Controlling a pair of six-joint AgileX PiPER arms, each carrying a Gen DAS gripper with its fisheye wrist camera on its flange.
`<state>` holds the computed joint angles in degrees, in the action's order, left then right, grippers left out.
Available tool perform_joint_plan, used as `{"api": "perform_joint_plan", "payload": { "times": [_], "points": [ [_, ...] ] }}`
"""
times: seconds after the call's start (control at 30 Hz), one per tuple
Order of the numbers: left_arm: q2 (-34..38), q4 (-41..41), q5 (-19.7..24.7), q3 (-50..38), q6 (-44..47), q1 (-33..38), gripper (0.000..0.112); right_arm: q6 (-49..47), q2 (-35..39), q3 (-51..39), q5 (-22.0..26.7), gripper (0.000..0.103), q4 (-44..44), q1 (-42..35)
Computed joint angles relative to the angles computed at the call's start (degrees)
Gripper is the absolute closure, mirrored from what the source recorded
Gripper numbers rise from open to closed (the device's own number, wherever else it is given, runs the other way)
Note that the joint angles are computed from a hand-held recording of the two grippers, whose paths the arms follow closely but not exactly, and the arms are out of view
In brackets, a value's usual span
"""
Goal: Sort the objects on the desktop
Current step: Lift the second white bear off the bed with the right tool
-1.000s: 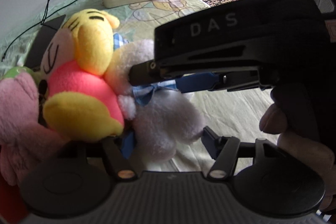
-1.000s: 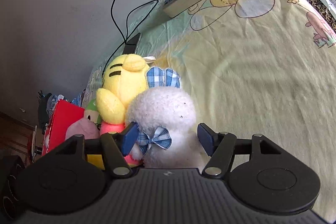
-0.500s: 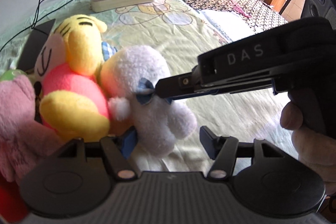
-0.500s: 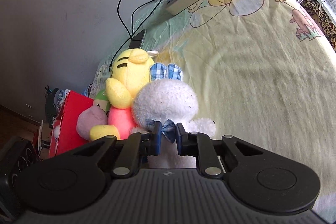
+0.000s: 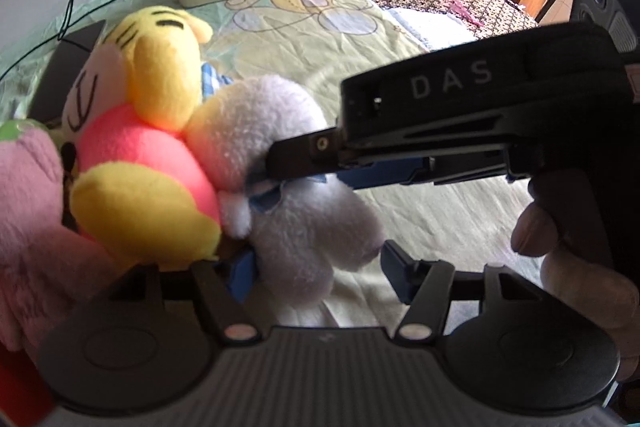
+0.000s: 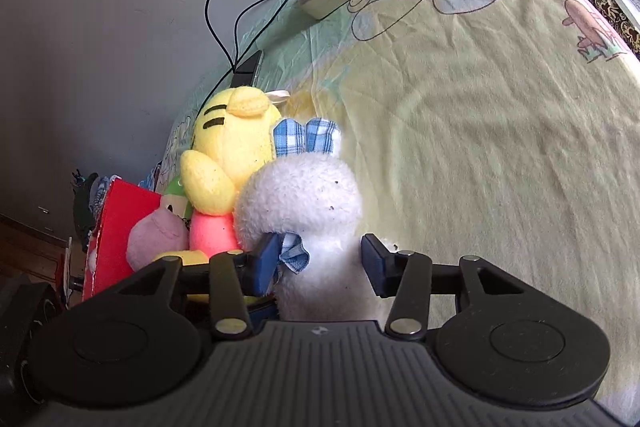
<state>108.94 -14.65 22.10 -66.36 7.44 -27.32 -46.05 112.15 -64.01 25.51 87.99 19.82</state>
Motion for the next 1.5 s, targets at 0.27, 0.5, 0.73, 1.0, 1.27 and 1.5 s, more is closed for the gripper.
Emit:
{"api": "perform_joint_plan", "payload": {
  "times": [0.27, 0.5, 0.73, 1.0, 1.27, 1.5],
  "points": [
    [-6.7, -17.0, 5.1, 6.8, 19.5, 1.6, 0.049, -2.3, -5.0, 7.6, 4.4, 0.06, 4.4, -1.5],
    [-14.3, -19.2, 4.1, 17.9, 25.5, -1.7, 0.047, 1.5, -11.8, 15.3, 6.2, 0.057, -2.5, 0.1],
    [-16.9, -20.8, 0.8, 19.3, 24.1, 1.2, 0.033, 0.1, -17.0, 20.0, 2.3, 0.049, 1.3, 1.9],
    [-9.7, -16.4, -1.5, 13.4, 17.5, 0.8, 0.037, 3.0, -12.5, 14.0, -0.6, 0.038, -2.6, 3.9],
    [-10.2, -7.8, -4.6, 14.1, 8.3, -2.5, 0.04, 2.2, -10.9, 13.3, 2.2, 0.046, -0.7, 3.1],
    [-16.4, -12.8, -6.4, 17.0, 12.1, -3.0, 0.041, 3.0, -18.0, 17.4, -1.7, 0.049, -1.0, 5.7]
  ]
}}
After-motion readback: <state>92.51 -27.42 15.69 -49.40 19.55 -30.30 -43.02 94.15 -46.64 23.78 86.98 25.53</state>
